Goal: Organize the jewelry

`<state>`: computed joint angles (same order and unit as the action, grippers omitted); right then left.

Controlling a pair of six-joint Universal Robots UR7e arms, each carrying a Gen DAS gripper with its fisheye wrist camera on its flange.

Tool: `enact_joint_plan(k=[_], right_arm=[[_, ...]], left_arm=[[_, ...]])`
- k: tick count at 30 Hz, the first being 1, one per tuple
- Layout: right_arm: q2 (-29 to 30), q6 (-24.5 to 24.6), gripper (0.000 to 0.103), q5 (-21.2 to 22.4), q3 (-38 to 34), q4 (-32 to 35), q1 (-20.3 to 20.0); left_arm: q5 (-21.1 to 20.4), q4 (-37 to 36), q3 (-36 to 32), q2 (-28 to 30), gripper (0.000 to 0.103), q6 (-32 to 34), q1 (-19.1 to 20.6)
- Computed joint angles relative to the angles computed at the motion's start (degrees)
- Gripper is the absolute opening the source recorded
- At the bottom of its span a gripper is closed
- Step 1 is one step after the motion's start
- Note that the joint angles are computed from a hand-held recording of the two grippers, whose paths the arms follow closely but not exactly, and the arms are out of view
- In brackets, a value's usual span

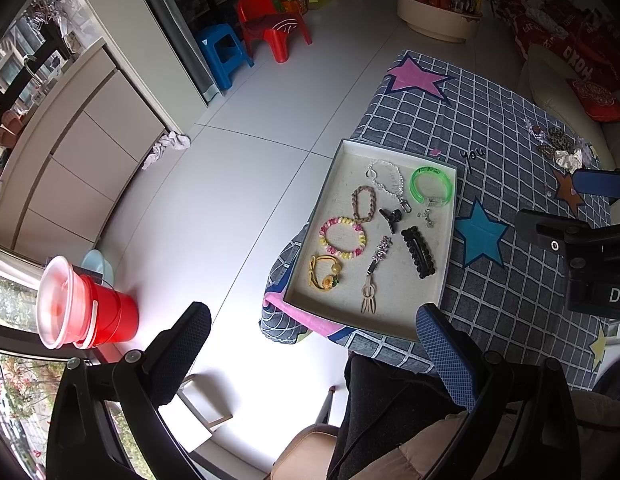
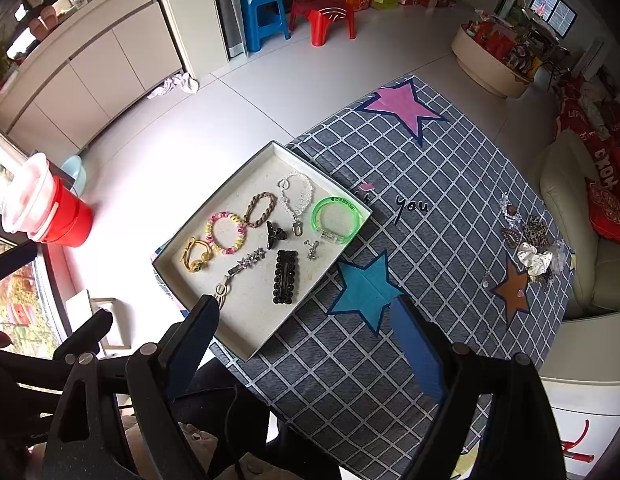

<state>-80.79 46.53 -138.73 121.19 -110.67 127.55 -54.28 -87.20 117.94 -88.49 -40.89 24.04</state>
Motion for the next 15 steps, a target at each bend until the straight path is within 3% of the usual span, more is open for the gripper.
enact_joint_plan(k=[15], right_arm=[[0.2,0.3,0.089,0.1,-0.2,0.2,0.0]], left_arm=[[0.0,0.1,-0.2,0.5,0.103,0.9,0.4]])
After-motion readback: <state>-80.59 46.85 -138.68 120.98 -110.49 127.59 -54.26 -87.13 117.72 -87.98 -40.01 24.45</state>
